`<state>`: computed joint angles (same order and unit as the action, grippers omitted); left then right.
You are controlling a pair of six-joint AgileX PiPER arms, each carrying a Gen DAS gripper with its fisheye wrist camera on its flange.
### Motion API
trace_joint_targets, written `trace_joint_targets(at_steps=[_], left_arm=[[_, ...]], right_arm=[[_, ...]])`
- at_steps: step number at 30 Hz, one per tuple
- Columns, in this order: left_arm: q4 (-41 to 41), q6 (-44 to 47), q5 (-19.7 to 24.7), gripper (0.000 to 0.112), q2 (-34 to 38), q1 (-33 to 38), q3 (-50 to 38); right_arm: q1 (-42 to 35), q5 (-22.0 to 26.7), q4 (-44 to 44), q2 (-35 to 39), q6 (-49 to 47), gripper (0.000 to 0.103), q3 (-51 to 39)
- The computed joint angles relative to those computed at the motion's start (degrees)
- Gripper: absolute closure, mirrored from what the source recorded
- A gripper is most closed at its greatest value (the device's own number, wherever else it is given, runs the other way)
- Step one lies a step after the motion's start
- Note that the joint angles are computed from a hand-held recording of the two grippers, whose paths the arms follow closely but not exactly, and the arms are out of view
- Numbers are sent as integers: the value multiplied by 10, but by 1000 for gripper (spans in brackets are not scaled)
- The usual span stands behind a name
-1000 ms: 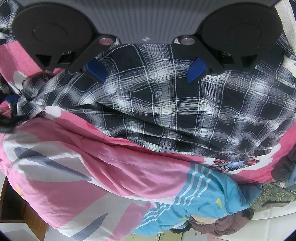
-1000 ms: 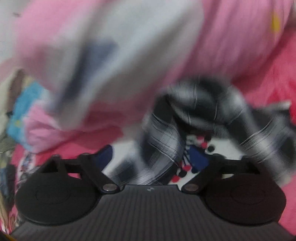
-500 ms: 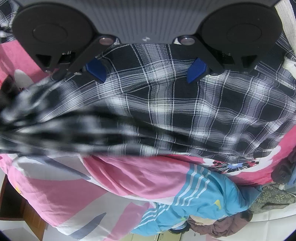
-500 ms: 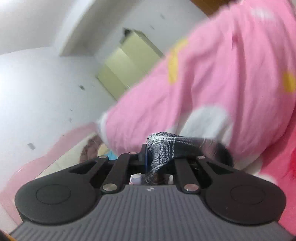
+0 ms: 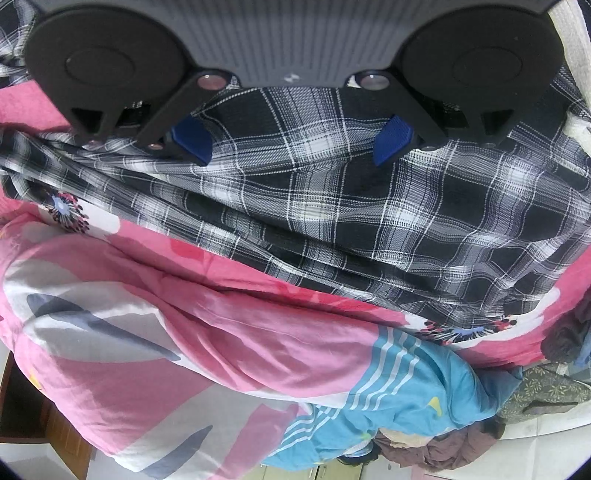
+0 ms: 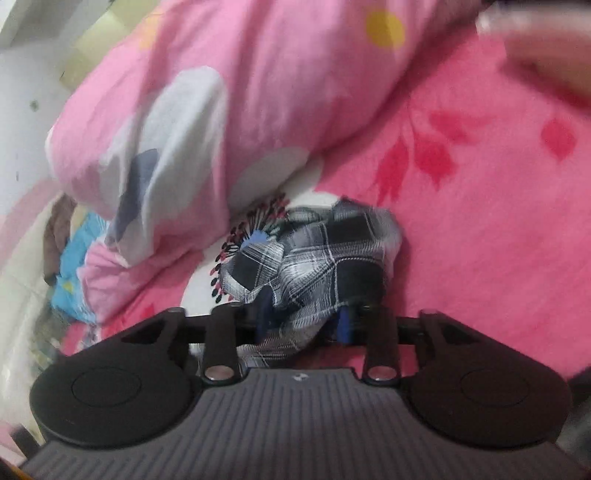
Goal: Fold clothes
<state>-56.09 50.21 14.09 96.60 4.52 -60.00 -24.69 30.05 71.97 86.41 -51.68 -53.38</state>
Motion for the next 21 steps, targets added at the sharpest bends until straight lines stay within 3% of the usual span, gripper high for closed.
trace_joint_targets(at_steps=[2,4,7,9,13,15,18,19,20,21], left_arm=[[1,0,-1,17,0,0,0],[-4,4,0,17,1,1,0],[-9,9,1,17,1,2,1],[-12,12,1,17,1,3,1],[-12,10,3,17,1,3,-1],[1,-3,2,17,3,1,-4],[13,-14,1,17,5,-1,-8],[12,-13,2,17,5,0,-8],[11,-13,3,17,6,0,-9],[15,-18,1,17,6,-1,-9]], right_arm=[[1,-29,14,-29,-48,59,17],[5,-56,11,-39,-64,50,13],[-12,-53,-33,-41,-30,46,-3],[-18,-12,-119,-6,56,41,-63],[9,7,-251,91,166,26,-176],[25,-5,-309,138,231,25,-221],[20,59,-332,215,270,25,-306],[18,81,-333,235,279,27,-326],[21,86,-348,239,289,46,-331],[30,81,-376,233,286,83,-328]])
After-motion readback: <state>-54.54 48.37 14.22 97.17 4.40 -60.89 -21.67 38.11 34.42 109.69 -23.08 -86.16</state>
